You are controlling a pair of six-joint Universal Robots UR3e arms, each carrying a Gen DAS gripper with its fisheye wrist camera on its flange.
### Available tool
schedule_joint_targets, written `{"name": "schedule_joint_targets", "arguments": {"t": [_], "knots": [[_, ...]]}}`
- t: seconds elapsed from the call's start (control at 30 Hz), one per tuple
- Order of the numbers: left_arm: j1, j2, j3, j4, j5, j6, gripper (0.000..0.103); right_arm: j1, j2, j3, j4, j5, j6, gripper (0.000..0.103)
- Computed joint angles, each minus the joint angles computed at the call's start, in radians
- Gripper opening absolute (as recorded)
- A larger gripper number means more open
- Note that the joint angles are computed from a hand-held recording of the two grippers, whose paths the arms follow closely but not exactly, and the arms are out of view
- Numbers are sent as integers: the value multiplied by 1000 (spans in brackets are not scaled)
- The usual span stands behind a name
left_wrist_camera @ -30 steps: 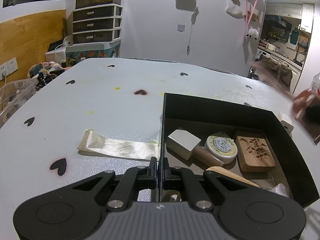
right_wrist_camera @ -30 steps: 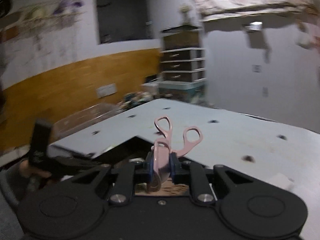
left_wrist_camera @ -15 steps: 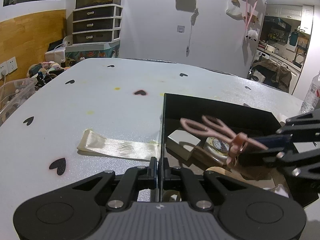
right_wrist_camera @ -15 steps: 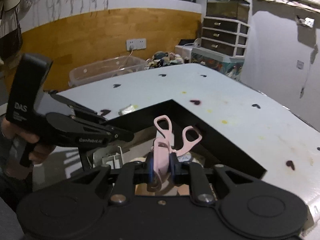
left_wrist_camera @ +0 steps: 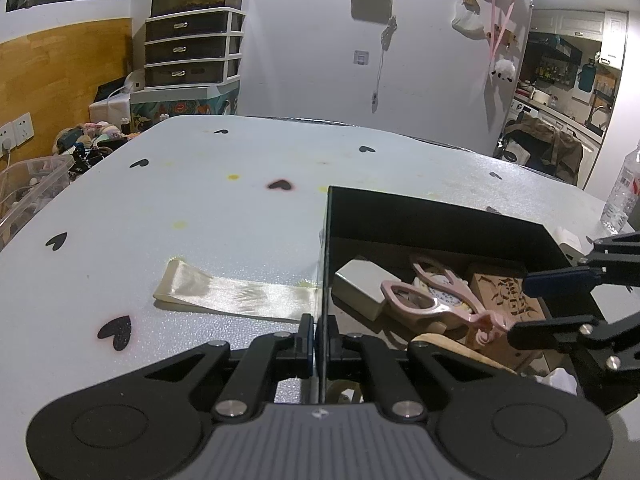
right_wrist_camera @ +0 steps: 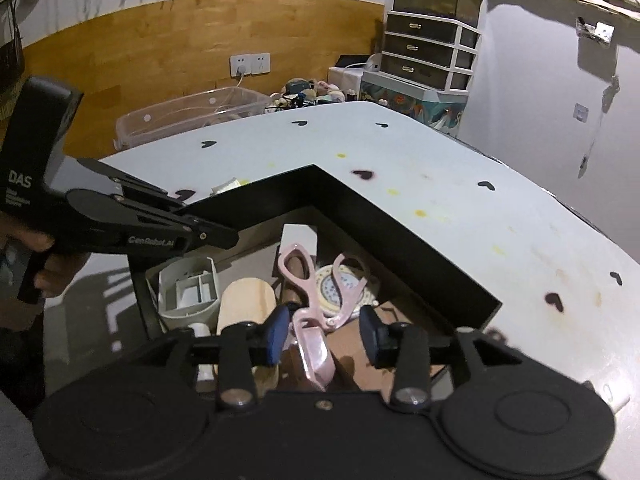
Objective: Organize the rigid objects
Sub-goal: 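Carry the pink gadget into the box and open the right tool, then withdraw the right tool from the box toward the white cube charger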
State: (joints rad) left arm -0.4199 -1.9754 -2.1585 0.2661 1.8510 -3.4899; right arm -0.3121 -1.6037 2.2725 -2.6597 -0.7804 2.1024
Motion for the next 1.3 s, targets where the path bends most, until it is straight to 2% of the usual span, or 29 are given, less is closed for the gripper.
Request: {"name": "schedule_joint_targets", "arguments": {"t": [0.03,0.1,0.33,0.4,0.5,0.57,0.7,0.9,1.0,1.1,1.3], "knots": [[0,-1,1,-1,1,0,4,-3,-5,-1,11,4,1,46],[0,-2,0,2,1,2,4,-15,-27,2,45,14,-1,58],[1,-3,-1,4,2,3,4,-66,-114,11,175,65,-11,85],[1,-2,-2,4,3,4,4,-83,-139,26,181,83,-9,96],[1,-1,-3,4,4,4,4,-118,-173,39,211,120,-19,103],[2,3,-8,4,5,5,4,-140,-190,57,185,139,-4,103],[0,7,-11,4,7,5,4,-181,-195,114,20,165,76,103],[-7,19,-24,4,16,5,4,-236,-68,149,-344,153,308,103],[-9,23,-28,3,19,6,4,-234,24,136,-530,68,427,103],[-15,30,-36,3,24,6,4,-223,118,103,-657,-28,514,103],[-27,44,-53,-1,33,-1,4,-179,326,-32,-769,-210,595,103]]}}
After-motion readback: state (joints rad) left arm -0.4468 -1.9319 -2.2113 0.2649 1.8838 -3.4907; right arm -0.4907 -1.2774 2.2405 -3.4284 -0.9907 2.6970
